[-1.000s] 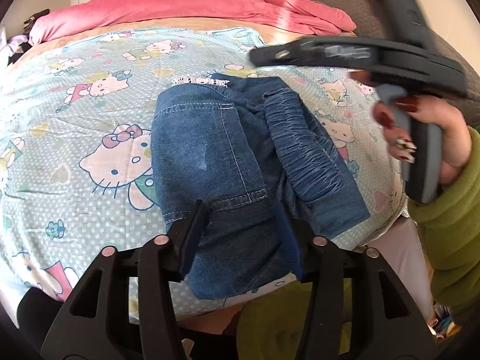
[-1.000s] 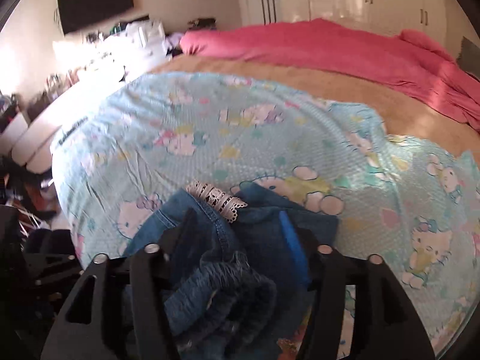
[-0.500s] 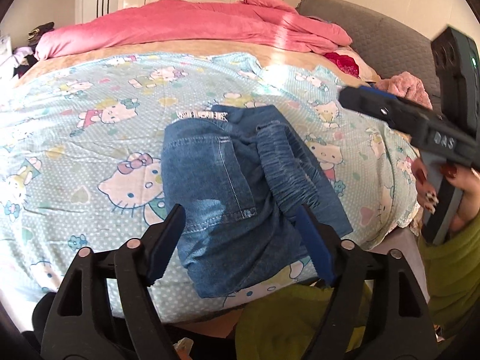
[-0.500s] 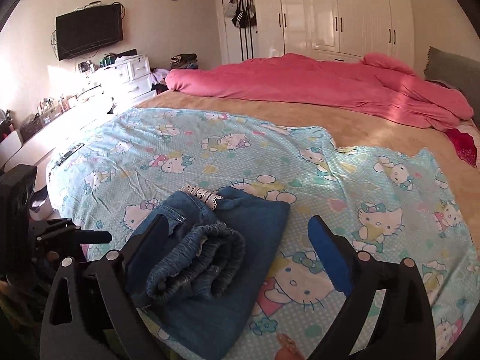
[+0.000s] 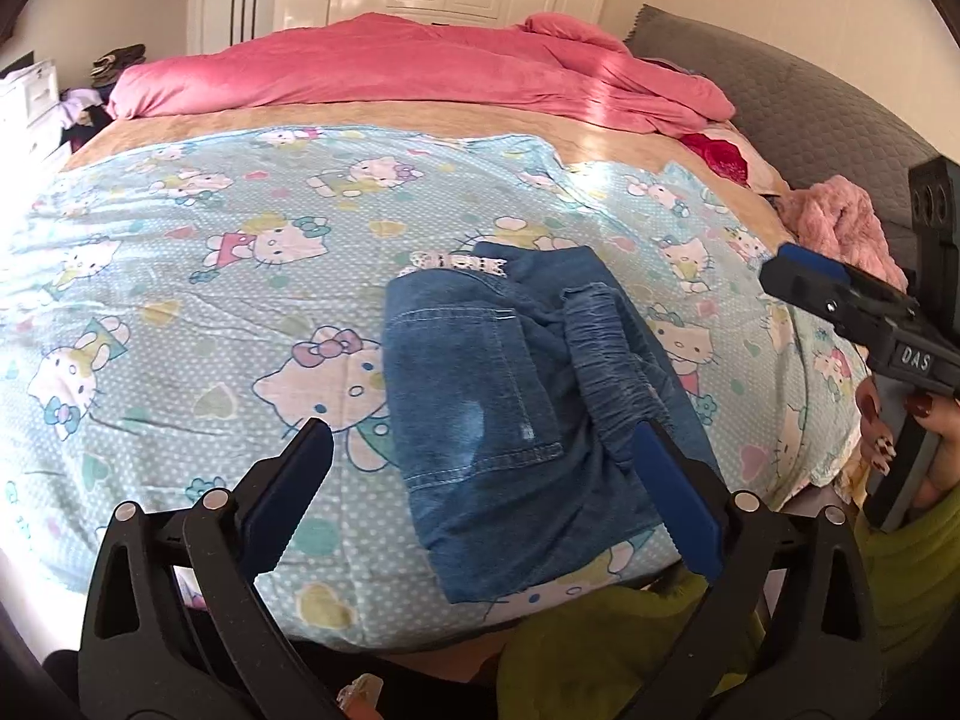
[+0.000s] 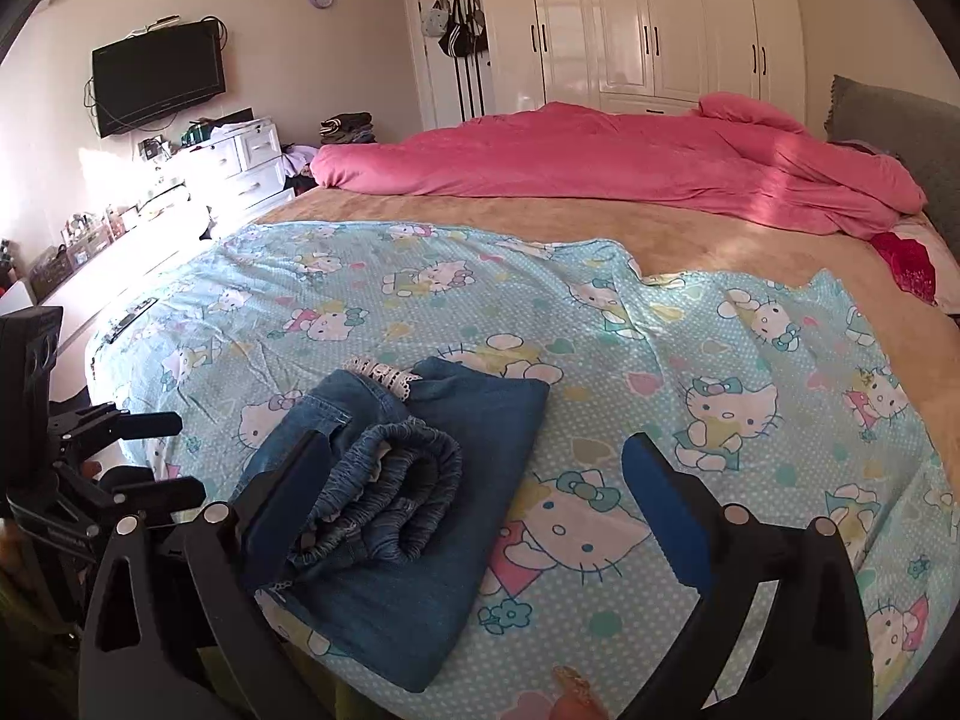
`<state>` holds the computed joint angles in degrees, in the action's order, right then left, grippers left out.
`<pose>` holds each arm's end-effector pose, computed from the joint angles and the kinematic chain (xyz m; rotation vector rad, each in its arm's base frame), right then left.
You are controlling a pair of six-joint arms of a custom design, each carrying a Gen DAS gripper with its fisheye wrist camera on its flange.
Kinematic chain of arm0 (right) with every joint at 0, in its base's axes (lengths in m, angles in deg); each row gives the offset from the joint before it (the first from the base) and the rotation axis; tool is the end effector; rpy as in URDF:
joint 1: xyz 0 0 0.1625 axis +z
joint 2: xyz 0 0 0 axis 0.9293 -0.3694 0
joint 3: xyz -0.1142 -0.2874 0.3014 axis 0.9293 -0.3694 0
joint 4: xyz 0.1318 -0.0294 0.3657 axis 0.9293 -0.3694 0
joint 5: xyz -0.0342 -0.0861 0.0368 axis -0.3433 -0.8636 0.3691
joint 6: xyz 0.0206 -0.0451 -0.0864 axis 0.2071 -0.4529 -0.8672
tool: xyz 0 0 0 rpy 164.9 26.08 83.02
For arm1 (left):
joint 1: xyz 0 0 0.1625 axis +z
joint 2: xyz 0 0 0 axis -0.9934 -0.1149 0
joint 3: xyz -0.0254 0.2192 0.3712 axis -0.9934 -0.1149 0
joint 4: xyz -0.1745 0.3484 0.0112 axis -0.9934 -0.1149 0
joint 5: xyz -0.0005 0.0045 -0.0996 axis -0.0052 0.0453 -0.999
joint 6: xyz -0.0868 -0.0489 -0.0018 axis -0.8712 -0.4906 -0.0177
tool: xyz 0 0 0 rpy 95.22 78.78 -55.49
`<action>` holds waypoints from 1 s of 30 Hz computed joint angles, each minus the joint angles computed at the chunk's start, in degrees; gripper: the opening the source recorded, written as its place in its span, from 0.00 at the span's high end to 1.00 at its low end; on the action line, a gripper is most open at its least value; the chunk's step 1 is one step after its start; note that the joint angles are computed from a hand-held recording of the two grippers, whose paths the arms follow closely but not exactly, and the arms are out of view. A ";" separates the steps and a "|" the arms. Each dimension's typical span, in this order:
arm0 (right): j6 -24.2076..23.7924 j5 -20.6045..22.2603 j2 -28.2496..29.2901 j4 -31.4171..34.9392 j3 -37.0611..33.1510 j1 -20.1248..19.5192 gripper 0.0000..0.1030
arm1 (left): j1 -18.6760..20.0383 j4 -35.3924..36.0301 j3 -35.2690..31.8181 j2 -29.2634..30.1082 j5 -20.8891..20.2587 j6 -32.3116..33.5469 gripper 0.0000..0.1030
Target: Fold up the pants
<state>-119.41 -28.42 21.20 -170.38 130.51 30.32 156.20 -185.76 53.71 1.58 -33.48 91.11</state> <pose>0.2289 -0.7030 0.0090 1.1205 -2.4307 0.8860 0.0092 -0.6079 0.2404 0.3849 2.3953 -0.9666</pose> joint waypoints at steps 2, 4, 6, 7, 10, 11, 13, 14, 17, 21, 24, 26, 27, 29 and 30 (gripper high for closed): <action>0.18 -0.37 0.17 0.15 -0.11 -0.07 0.06 | 0.24 0.22 -0.27 0.02 0.31 -0.44 0.09; 0.42 -0.60 0.38 0.64 -0.27 -0.19 0.06 | 0.50 0.30 -0.48 0.04 0.41 -0.79 0.09; 0.85 -1.23 0.72 1.11 -0.62 -0.21 0.06 | 0.77 0.55 -0.75 0.10 0.42 -1.15 0.09; 0.98 -1.44 0.88 1.53 -0.81 -0.27 0.06 | 0.99 0.74 -0.94 0.15 0.47 -1.45 0.09; 1.33 -2.38 1.44 2.42 -1.52 -0.30 0.06 | 1.61 1.61 -1.57 0.39 0.63 -2.53 0.09; 1.55 -2.78 1.66 2.42 -1.65 -0.29 0.06 | 1.88 1.98 -1.81 0.45 0.51 -2.96 0.09; 2.06 -3.26 1.89 2.93 -1.91 -0.41 0.06 | 2.26 2.53 -2.22 0.60 0.67 -3.56 0.09; 2.30 -3.41 1.95 3.20 -2.00 -0.48 0.06 | 2.44 2.70 -2.36 0.66 0.68 -3.81 0.09; 2.99 -4.13 2.17 3.95 -2.30 -0.74 0.06 | 2.80 3.23 -2.65 0.79 0.81 -4.47 0.09; 4.15 -4.85 2.34 5.02 -2.39 -1.21 0.06 | 3.33 4.40 -3.20 1.06 0.59 -5.47 0.09; 5.52 -5.47 2.60 6.55 -2.89 -1.70 0.06 | 3.72 5.03 -3.58 1.25 0.27 -6.21 0.09; 6.76 -5.92 2.89 7.92 -3.50 -1.97 0.06 | 4.04 5.57 -4.12 1.48 -0.18 -6.80 0.09; 7.13 -6.02 2.98 8.27 -3.70 -2.05 0.06 | 4.06 5.87 -4.39 1.62 -0.16 -7.08 0.09; 8.14 -6.23 3.28 9.20 -4.37 -2.20 0.06 | 4.42 6.60 -5.28 1.95 -0.97 -7.45 0.09; 8.65 -6.21 3.36 9.57 -4.65 -2.26 0.06 | 4.54 7.08 -5.92 2.22 -1.13 -7.69 0.09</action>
